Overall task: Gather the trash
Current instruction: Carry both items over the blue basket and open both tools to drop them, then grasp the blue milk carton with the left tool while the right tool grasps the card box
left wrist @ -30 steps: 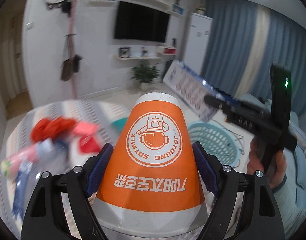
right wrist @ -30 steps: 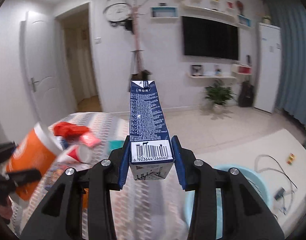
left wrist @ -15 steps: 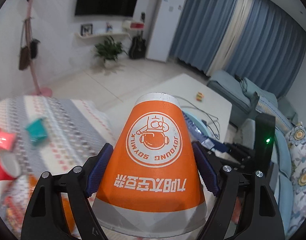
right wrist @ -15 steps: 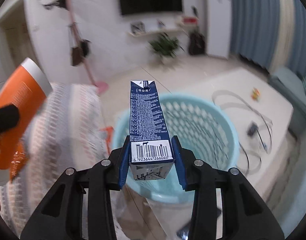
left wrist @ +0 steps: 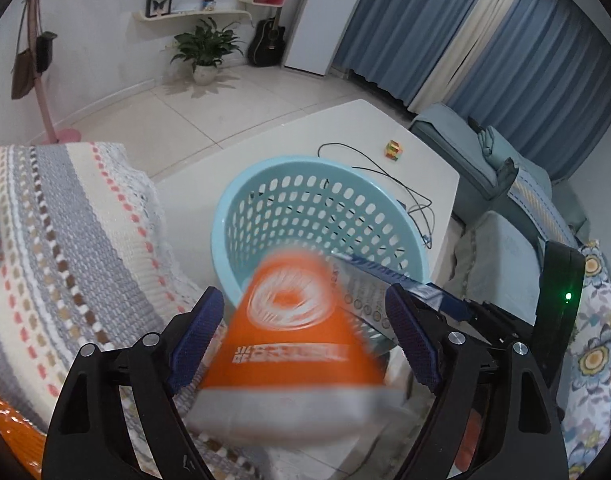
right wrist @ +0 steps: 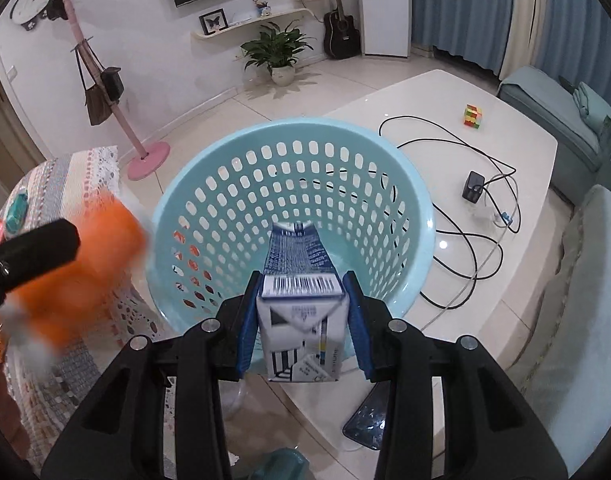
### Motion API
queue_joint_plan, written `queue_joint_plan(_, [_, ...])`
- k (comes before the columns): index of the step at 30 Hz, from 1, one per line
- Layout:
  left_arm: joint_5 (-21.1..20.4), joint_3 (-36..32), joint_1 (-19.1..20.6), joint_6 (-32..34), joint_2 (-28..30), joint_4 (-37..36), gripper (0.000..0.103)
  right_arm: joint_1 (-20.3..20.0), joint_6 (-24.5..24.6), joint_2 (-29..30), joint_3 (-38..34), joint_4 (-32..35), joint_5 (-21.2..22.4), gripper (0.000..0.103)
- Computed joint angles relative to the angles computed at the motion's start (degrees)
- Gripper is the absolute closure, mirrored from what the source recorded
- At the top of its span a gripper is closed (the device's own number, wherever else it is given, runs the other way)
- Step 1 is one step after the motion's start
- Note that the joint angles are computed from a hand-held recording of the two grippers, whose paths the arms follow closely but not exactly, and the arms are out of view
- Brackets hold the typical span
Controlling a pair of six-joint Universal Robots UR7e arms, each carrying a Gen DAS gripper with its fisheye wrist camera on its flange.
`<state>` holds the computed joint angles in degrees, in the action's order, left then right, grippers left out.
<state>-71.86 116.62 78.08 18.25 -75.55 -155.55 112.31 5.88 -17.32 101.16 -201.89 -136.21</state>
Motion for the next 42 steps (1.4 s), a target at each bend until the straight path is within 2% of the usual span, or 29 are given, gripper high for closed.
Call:
queue_joint_plan(9, [-0.4, 2.0, 0.6, -0.4, -2.4, -1.1, 0.022, 0.5, 1.0, -0.8, 1.5, -1.3, -0.2, 0.065])
queue_joint_plan(16, [-1.0, 5.3, 0.4, 0.4, -7.0, -3.3, 0.022, 2.3, -0.6, -0.4, 1.4, -2.7, -0.3, 0.065])
queue_joint_plan(23, [-2.0, 9.5, -0.5, 2.0, -15.9, -5.4, 0.022, 7.4, -6.7, 0.8, -0.7, -6.7, -0.3, 0.065])
queue_joint_plan(30, [-1.9, 12.1, 0.5, 2.2, -27.1, -5.8, 0.022, 12.6, -11.4, 2.9, -4.6, -6.9, 2.6, 0.062])
queue_joint_plan(37, [3.6, 12.8, 2.2, 3.5, -37.0, -6.5, 0.022, 16.8, -13.1, 6.1, -9.9, -2.7, 6.4, 0.059])
queue_joint_plan(42, [15.5, 12.8, 3.4, 5.5, -40.3, -8.9, 0.022, 19.0, -13.4, 8.8, -14.1, 1.5, 9.4, 0.048])
